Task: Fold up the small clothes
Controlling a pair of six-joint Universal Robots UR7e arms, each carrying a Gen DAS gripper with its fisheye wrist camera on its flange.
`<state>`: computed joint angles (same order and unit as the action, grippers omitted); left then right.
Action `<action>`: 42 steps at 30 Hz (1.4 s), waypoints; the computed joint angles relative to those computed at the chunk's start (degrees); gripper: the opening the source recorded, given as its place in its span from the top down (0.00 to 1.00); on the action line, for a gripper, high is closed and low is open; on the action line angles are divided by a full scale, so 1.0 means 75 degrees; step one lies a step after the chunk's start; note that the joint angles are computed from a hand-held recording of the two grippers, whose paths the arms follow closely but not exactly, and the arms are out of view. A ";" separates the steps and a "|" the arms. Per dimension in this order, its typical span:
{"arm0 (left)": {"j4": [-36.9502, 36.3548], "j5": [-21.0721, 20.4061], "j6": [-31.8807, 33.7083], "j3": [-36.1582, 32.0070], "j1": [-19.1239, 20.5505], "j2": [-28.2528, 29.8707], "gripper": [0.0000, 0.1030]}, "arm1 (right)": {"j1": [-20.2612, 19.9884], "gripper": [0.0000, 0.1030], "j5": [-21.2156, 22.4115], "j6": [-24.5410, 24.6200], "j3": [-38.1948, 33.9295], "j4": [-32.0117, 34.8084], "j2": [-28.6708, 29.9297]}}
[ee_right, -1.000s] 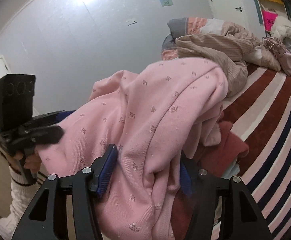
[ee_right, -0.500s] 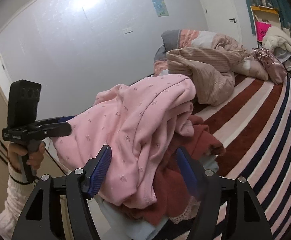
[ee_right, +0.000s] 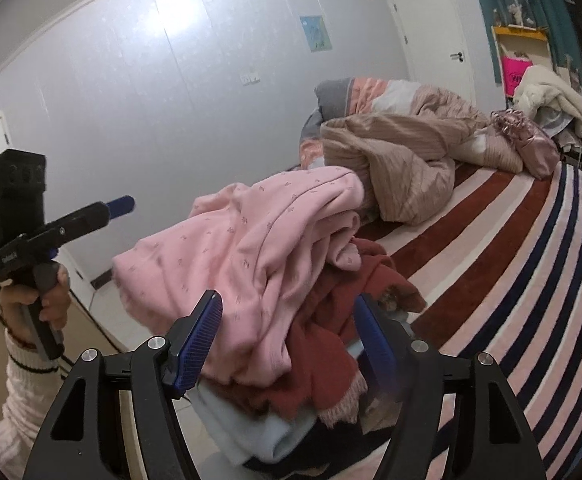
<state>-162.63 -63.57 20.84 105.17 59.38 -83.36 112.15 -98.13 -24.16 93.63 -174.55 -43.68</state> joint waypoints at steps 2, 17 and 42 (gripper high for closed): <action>-0.0646 0.0420 0.0084 0.0480 -0.0324 -0.0090 0.18 | -0.0015 0.33 -0.0057 -0.0164 0.0570 -0.0709 -0.0252; -0.5789 0.2300 0.1246 0.2992 -0.2342 0.1174 0.10 | -0.0236 0.22 -0.0959 -0.1560 0.4106 -0.5084 -0.1775; -0.8768 0.2523 0.0149 0.3867 -0.3714 0.3922 0.01 | -0.0784 0.00 -0.2402 -0.2250 0.7106 -1.0361 -0.2366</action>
